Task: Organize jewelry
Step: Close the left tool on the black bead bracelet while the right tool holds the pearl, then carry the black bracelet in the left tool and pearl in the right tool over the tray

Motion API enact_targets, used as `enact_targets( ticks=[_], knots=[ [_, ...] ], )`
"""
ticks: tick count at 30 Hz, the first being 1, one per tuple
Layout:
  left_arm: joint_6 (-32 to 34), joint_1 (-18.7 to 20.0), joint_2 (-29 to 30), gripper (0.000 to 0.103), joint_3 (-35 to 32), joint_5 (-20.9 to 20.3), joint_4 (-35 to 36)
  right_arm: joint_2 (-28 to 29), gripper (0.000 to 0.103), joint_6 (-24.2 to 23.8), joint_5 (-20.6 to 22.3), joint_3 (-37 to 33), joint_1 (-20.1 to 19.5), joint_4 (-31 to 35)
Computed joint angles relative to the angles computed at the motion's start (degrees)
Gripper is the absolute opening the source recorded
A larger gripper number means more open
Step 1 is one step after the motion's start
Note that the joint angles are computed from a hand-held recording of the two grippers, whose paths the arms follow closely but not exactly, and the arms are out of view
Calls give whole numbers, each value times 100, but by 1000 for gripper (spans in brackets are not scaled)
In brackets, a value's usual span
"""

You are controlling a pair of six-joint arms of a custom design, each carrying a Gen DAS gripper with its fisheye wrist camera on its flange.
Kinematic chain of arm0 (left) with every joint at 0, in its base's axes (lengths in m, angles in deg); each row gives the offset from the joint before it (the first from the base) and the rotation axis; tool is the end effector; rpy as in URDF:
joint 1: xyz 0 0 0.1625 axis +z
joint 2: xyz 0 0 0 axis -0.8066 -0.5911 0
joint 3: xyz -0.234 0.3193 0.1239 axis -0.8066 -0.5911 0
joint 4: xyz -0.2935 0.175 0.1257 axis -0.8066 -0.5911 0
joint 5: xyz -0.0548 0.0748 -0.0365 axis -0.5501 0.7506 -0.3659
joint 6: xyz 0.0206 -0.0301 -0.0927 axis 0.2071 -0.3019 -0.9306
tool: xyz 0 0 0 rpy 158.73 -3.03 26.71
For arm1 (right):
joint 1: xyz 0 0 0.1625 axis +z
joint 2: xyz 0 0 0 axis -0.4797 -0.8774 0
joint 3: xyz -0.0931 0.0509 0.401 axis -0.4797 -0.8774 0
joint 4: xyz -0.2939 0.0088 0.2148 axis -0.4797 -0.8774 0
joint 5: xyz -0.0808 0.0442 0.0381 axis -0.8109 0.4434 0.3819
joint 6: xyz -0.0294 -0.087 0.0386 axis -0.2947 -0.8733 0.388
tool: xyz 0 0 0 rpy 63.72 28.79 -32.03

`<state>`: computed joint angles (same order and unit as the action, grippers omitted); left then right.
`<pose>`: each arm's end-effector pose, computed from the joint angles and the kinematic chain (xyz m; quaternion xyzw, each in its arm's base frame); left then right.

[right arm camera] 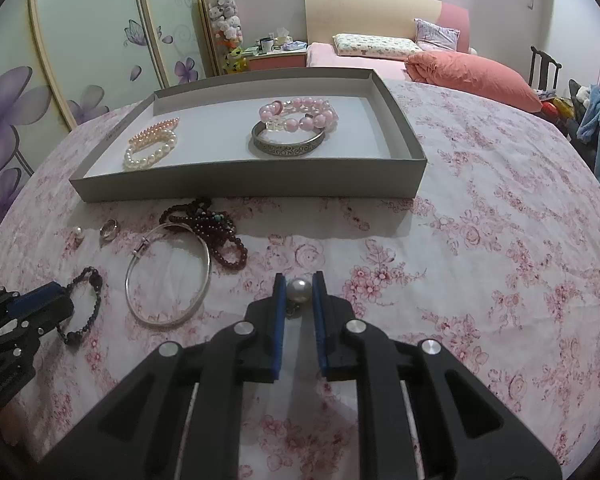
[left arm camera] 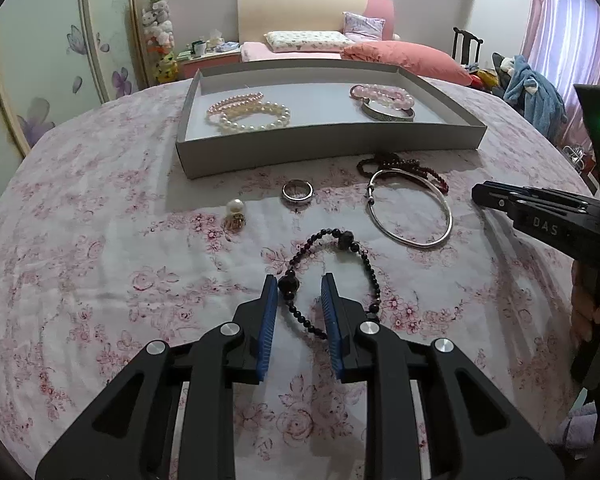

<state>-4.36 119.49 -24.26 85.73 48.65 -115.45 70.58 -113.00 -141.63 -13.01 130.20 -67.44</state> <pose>-0.0932 -0.7145 0.2205 0.1121 0.8731 -0.3160 0.3539 0.2598 -0.8319 0.0679 0.2711 -0.8965 0.2314 0.2632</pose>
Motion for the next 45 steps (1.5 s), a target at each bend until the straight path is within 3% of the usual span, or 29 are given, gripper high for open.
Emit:
enact_targets(
  ticks=[7,11,20,34,45],
  knots=[
    [-43,16,-7,23,-9,-26,12,-9,14,-10,-4,28,2,-21],
    [-76,22,-2,12,-32,8,24,-7,14,-13,-11,29,4,-26],
    [-128,60,-66,12,-49,-29,-23,-91,14,30,86,193,-10,-121],
    [414,-94,-291,12,268,-346,-1495,-770,14,-372,757,1660,124,-1611],
    [855,-285,-175,12,346,-177,-2337,-1079,14,-794,1356,2457,259,-2852]
  ],
)
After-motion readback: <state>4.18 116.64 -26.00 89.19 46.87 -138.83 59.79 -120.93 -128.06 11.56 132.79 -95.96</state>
